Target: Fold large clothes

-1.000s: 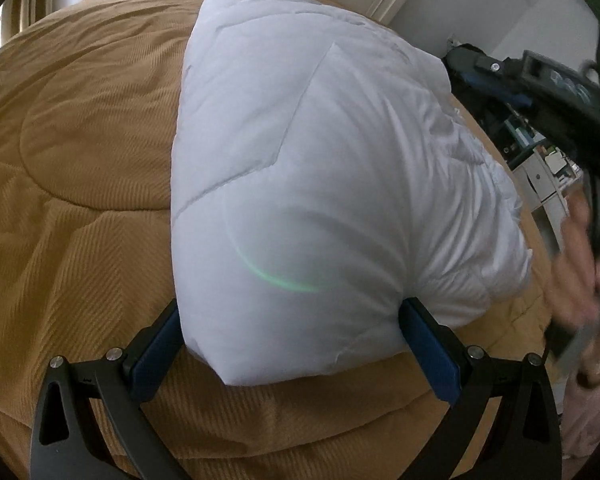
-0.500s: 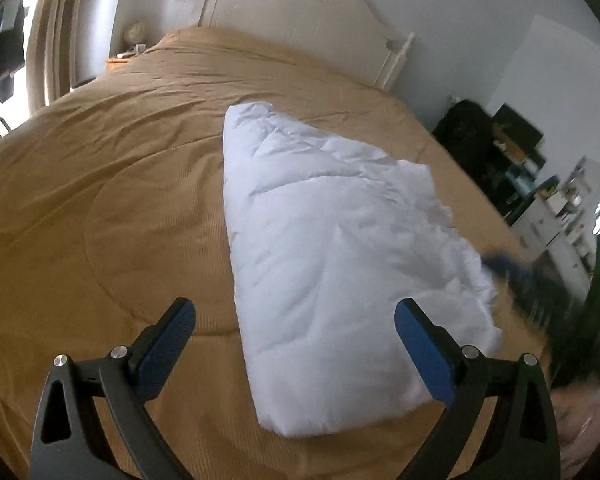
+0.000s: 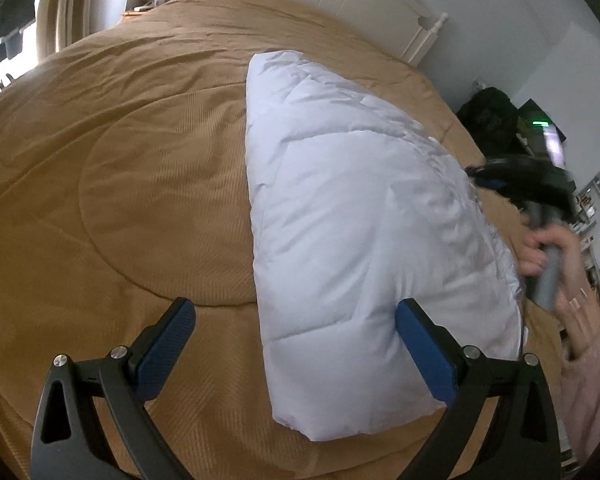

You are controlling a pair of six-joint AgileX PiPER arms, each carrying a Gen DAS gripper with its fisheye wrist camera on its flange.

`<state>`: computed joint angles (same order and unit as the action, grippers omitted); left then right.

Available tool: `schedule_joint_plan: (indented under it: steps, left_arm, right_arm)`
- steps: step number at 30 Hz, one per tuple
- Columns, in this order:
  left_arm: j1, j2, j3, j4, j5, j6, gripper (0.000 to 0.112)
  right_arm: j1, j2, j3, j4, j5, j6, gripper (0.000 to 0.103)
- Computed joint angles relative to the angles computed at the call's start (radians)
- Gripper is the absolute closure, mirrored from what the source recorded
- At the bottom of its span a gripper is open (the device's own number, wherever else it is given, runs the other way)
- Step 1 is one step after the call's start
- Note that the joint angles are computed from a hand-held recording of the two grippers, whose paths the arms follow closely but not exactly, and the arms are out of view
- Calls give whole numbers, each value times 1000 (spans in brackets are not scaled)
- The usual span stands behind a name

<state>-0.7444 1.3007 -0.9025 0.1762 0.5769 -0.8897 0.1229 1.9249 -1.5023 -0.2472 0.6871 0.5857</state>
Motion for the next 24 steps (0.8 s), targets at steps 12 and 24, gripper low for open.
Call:
schedule_joint_plan:
  steps: [12, 24]
  left_arm:
    - [-37, -48, 10, 57, 101, -82, 12]
    - [37, 117, -296, -70, 545, 33, 12]
  right_arm:
    - [466, -572, 793, -323, -189, 246, 78]
    - [150, -481, 504, 102, 409, -97, 41]
